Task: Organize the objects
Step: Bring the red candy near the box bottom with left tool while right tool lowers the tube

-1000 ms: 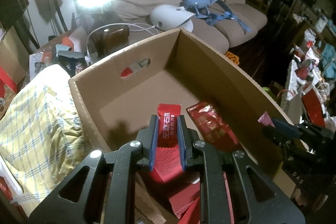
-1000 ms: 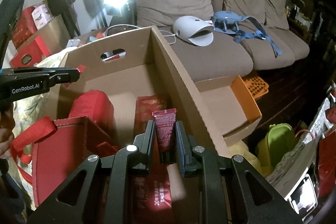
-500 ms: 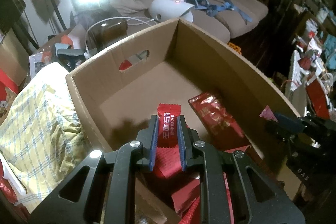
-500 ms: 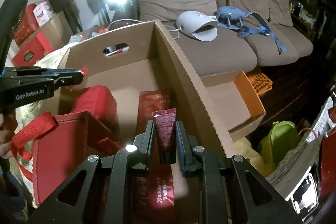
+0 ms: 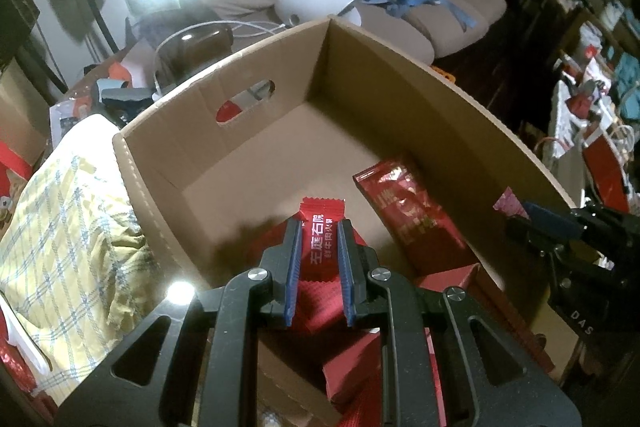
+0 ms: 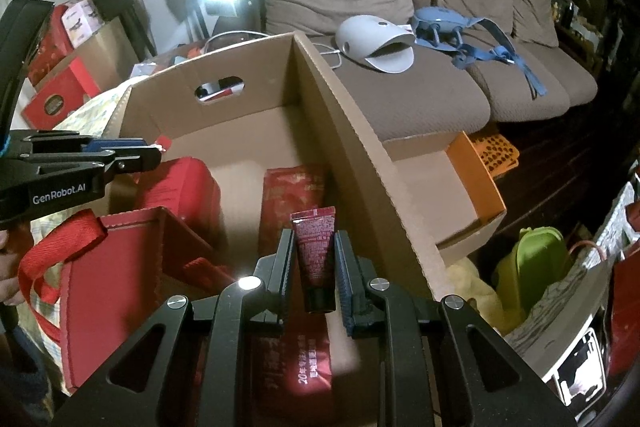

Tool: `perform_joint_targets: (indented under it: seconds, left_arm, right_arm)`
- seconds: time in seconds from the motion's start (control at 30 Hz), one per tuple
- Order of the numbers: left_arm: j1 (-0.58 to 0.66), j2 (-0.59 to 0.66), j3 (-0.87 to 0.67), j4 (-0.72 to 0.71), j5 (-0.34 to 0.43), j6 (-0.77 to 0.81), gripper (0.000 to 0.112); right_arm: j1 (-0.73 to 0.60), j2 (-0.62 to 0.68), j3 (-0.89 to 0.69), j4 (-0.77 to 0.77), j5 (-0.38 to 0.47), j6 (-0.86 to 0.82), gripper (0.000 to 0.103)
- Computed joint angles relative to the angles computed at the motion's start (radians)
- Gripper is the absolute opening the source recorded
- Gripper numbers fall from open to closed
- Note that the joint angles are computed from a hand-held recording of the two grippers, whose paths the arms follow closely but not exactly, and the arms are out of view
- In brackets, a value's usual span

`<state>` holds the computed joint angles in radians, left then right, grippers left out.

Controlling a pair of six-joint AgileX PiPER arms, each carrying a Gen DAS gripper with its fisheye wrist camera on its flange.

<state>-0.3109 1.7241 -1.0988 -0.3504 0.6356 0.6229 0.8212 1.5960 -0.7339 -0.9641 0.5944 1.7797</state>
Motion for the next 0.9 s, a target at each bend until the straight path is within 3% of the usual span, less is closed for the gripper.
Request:
perform_joint_targets:
  seconds: [0.9]
  left_arm:
    - [-0.001,0.040,-0.023,0.046,0.026,-0.045,0.016]
  right_arm:
    - [-0.017,0.016,-0.005,0.067,-0.011,-0.068,0.018]
